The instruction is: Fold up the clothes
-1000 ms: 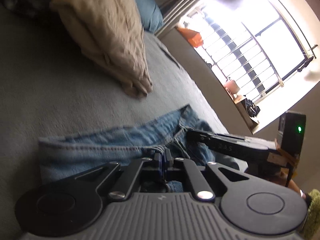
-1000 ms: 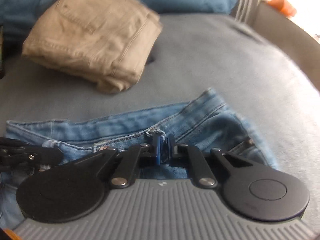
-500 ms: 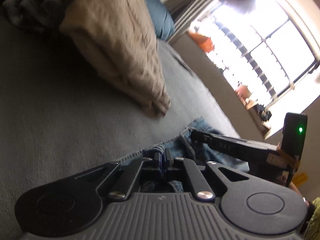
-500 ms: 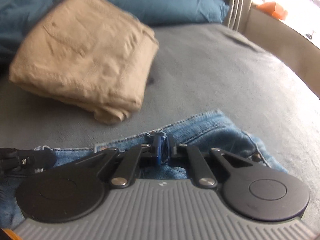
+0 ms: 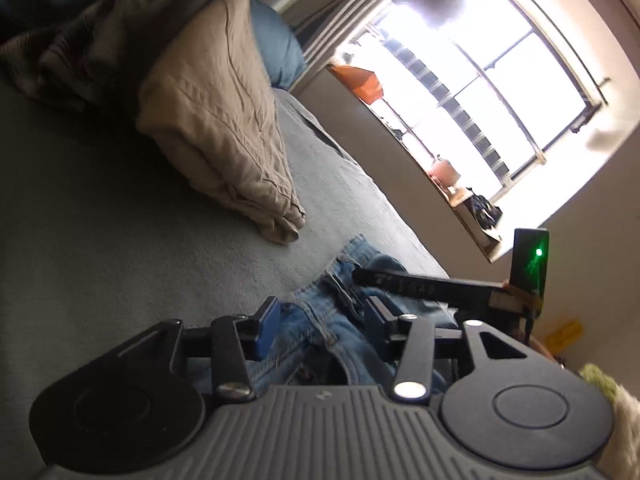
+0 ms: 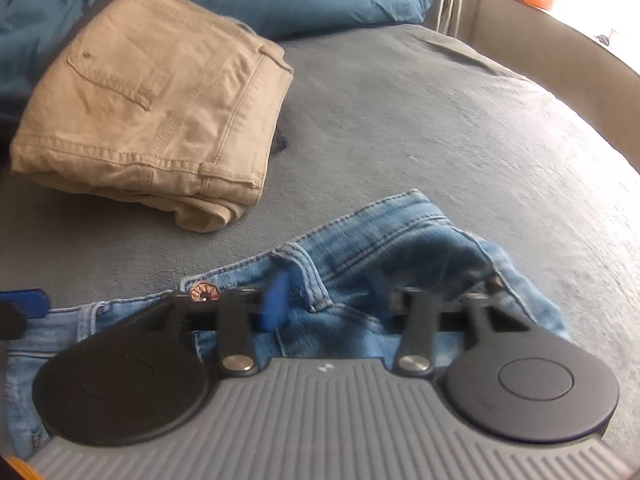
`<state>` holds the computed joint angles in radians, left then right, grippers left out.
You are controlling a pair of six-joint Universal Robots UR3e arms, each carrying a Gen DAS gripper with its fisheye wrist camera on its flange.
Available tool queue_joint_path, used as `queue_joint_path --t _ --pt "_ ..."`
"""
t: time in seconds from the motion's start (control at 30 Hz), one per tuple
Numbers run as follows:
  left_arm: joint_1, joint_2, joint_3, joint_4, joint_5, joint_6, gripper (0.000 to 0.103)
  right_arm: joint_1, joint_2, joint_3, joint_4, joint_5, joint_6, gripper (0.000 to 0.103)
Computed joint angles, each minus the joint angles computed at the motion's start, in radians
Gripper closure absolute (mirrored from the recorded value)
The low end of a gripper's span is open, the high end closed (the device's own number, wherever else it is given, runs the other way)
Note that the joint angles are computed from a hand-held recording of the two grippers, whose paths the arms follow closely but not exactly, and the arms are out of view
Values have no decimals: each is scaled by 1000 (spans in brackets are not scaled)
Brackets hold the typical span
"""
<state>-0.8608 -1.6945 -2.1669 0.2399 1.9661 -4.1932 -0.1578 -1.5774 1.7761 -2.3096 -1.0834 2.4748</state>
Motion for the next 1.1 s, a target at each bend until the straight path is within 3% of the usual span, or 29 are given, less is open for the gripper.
queue_joint_path --t 0.13,0.23,0.33,0.4,0.47,0.63,0.77,0.87,0.9,0.97,1.0,1.07,1.1 --pt "-38 113 -65 -81 2 -15 55 -82 -38 -36 95 85 -27 44" --pt "-75 195 -104 -195 54 -110 55 -143 -38 -83 144 150 -19 33" --pt "-96 243 -144 -269 92 -219 54 -174 71 -218 209 185 67 22" --pt "-79 265 -181 -269 59 -263 51 -181 174 -349 280 202 134 22" --pt "-39 269 -212 -239 -13 -279 51 -173 291 -510 385 197 178 22" --pt "15 210 -243 -109 -91 -271 52 -109 562 -897 610 111 245 21" --pt "62 155 -277 9 -154 -289 63 -58 793 -1289 885 49 252 21" --pt "72 109 -281 68 -172 -303 76 -43 863 -1418 970 38 233 20" --pt "74 96 -279 80 -176 -308 78 -42 865 -1424 978 37 228 22" --pt "66 77 -269 84 -164 -322 85 -41 852 -1412 985 31 204 43" --pt "56 74 -258 69 -146 -329 87 -40 829 -1375 966 27 192 63" --pt "32 67 -236 47 -105 -343 91 -35 772 -1275 904 17 172 80" --pt "18 66 -229 44 -79 -347 92 -32 747 -1232 876 12 162 83"
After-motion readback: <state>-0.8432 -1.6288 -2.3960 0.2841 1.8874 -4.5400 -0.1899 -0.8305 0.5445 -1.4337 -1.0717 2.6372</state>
